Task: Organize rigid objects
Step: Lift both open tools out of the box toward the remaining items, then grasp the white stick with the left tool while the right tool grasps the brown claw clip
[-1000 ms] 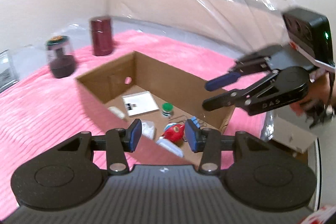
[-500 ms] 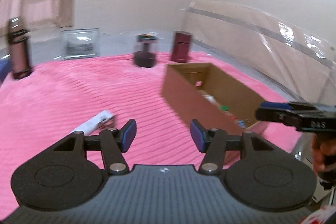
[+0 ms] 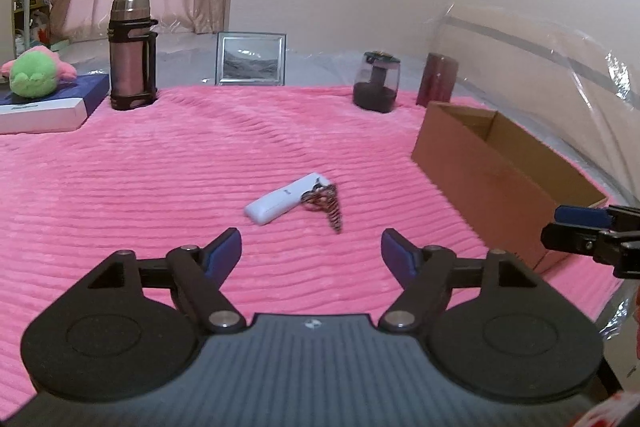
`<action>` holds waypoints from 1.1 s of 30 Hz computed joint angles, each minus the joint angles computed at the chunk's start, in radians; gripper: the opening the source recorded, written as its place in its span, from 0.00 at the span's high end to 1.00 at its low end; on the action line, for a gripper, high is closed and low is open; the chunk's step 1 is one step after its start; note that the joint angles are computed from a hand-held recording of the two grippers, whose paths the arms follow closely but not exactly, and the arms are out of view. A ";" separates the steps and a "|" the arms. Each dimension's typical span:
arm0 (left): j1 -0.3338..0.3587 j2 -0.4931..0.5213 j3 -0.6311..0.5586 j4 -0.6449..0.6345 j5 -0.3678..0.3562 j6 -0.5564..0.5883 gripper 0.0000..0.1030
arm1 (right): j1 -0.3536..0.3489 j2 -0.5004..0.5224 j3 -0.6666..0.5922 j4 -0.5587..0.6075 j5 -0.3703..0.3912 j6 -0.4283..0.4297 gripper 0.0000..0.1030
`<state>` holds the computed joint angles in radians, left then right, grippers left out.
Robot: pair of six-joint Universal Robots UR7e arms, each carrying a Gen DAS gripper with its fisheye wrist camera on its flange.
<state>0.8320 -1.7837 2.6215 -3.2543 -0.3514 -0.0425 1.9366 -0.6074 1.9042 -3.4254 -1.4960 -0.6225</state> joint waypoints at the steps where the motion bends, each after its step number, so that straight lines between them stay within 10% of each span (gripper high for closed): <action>1: 0.015 0.015 -0.004 -0.031 -0.009 0.031 0.28 | 0.004 0.011 -0.007 -0.005 -0.010 -0.006 0.35; 33: 0.503 0.312 -0.316 -0.238 -0.392 0.477 0.28 | 0.057 0.399 -0.475 0.133 -0.143 -0.080 0.35</action>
